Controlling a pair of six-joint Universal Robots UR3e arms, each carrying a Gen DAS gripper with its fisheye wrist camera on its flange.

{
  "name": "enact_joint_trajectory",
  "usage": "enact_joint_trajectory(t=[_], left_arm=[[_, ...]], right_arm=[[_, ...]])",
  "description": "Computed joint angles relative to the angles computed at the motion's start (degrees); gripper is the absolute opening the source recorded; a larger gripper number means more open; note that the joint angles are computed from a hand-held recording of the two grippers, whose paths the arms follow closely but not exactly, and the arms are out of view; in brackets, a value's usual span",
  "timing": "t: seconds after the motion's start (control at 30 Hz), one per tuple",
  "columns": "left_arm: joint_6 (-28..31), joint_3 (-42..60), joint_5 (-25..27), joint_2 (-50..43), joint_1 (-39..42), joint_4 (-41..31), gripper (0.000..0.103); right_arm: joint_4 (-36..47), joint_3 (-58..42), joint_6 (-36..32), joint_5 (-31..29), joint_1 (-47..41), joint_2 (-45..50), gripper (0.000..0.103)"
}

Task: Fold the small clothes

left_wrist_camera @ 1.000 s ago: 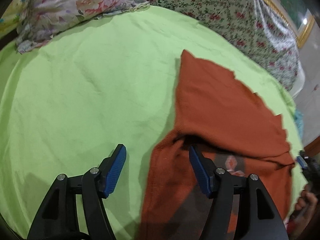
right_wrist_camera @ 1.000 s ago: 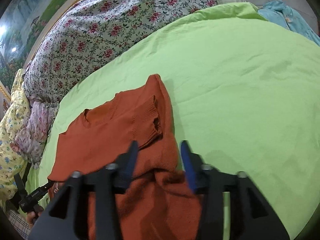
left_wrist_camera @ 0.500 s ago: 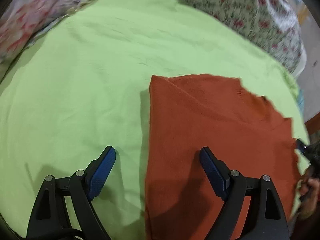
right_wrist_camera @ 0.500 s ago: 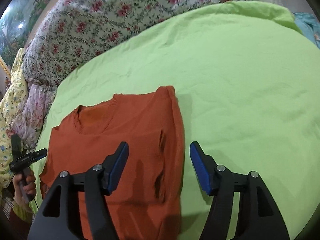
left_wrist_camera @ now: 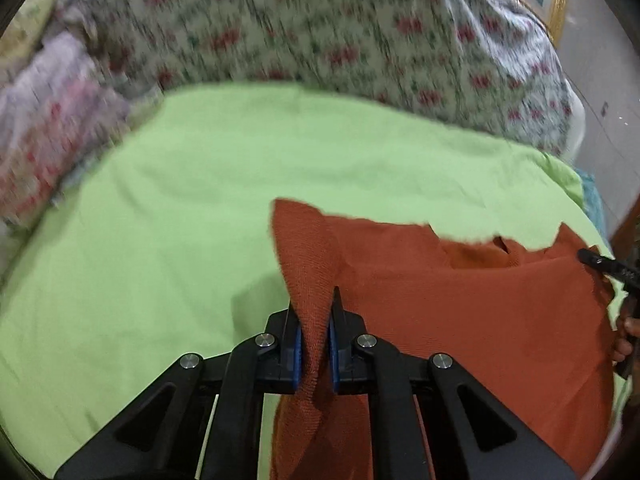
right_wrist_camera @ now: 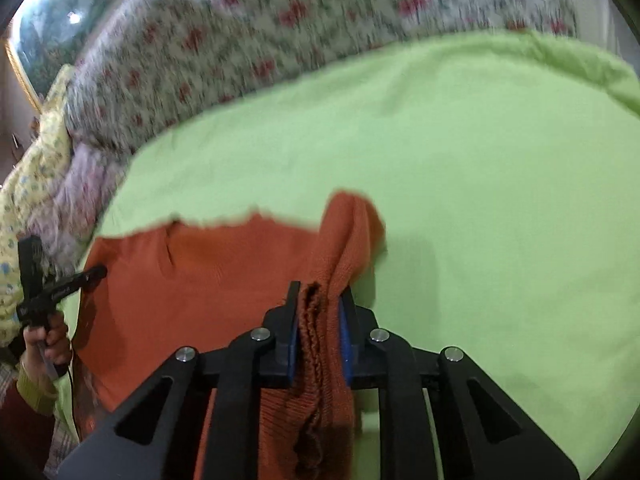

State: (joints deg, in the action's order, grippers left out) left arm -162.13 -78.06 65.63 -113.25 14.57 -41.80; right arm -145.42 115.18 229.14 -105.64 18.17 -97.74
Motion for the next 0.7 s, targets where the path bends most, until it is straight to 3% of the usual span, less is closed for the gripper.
enact_joint_trajectory(t=[0.07,0.13,0.2,0.27,0.4,0.53,0.63,0.7], left_arm=[[-2.2,-2.1,1.4,-0.6,-0.2,5.4,0.008],[-2.9,-0.5,2.7,-3.4,-0.9,4.4,0.008],[-2.3,-0.9,5.9,-5.2,-1.7,4.8,0.008],[-2.2,-0.7,6.6,-6.3,-2.0,4.5,0.01],[-4.4,2.1,7.3,-5.3,-1.1,-1.0,0.032],[-1.5,-9.3,5.0,5.9,3.6,-3.2,0.052],[3.8,-22.2,-0.5,18.7,10.1,-7.7,0.056],[8.4,-30.5,-3.3,28.6,15.6,-13.2,0.059]], right_arm=[[-1.0,-2.5,-1.6,-2.7,-0.2,2.0,0.016],[-2.6,-3.0,-2.9,-4.8,-0.7,4.5,0.016],[-4.1,-0.5,-2.2,-0.3,-3.3,5.6,0.016],[-3.5,0.8,-1.3,-0.1,-3.1,7.1,0.017],[-0.3,0.4,1.3,-1.9,-1.8,6.6,0.033],[11.1,-4.8,5.4,-8.3,3.4,3.0,0.037],[16.5,-5.7,10.6,-11.2,9.7,-0.5,0.052],[20.5,-6.8,16.3,-13.6,15.6,-1.4,0.054]])
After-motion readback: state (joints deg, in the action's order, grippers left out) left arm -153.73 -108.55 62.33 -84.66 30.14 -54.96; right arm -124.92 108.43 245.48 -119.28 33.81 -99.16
